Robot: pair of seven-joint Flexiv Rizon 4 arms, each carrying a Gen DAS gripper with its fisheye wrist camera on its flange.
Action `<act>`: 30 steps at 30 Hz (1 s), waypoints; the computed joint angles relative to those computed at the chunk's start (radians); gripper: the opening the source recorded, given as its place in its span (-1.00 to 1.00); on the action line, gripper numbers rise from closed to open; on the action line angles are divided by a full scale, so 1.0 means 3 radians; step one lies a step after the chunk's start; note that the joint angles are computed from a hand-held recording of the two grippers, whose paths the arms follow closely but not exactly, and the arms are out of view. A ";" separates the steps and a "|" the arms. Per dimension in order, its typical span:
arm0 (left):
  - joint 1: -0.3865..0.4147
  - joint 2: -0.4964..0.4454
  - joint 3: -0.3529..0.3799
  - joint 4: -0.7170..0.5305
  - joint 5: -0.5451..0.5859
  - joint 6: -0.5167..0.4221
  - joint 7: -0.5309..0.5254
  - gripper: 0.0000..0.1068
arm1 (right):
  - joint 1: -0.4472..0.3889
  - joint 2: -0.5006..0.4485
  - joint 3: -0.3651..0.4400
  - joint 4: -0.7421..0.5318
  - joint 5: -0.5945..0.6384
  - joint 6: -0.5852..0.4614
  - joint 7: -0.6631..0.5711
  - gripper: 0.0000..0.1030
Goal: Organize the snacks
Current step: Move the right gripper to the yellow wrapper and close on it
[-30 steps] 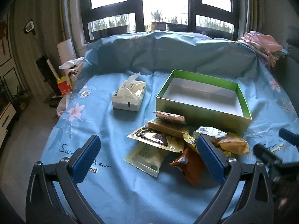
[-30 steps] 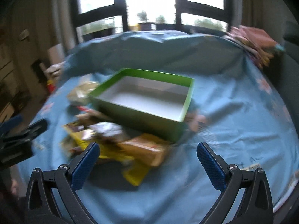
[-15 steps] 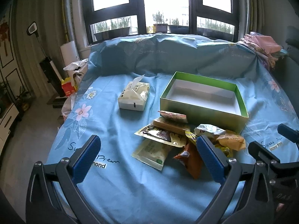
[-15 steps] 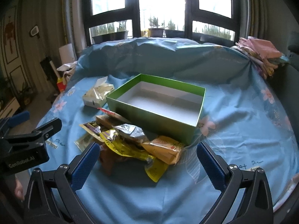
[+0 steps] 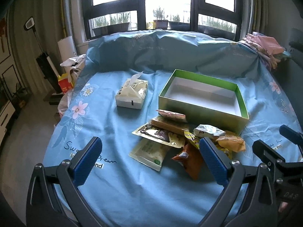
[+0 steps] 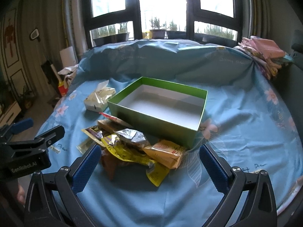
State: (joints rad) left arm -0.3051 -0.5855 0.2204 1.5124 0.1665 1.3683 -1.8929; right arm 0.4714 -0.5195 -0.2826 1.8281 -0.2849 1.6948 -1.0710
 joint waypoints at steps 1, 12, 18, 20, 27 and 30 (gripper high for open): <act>0.0010 -0.0008 -0.0013 -0.0017 -0.0010 -0.0019 0.0011 0.93 | -0.0012 -0.0003 0.0012 -0.0010 -0.0002 -0.0010 -0.0004 1.00; 0.0387 -0.0061 -0.0525 -0.0037 -0.0412 -0.0117 0.0469 0.93 | -0.0416 -0.0070 0.0452 -0.0163 -0.0044 -0.0132 -0.0068 1.00; 0.0872 -0.0082 -0.1151 0.0183 -0.1156 -0.0106 0.1064 0.93 | -0.1169 -0.0183 0.1347 -0.0311 0.0075 -0.0203 -0.0379 1.00; 0.0975 -0.0095 -0.1289 0.0240 -0.1366 -0.0134 0.1230 0.93 | -0.1347 -0.0228 0.1569 -0.0337 0.0120 -0.0186 -0.0509 1.00; 0.1336 -0.0102 -0.1906 0.0504 -0.2047 -0.0089 0.1967 0.93 | -0.2166 -0.0520 0.2695 -0.0474 0.0238 -0.0248 -0.1176 1.00; 0.1375 -0.0123 -0.2036 0.0546 -0.2249 -0.0076 0.2209 0.92 | -0.2309 -0.0609 0.2929 -0.0481 0.0299 -0.0275 -0.1408 1.00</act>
State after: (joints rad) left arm 0.1075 -0.6225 -0.3903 1.6762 -0.5081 1.3455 -1.2303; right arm -0.2213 -0.7021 0.5962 1.6838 -0.1953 1.6124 -1.4934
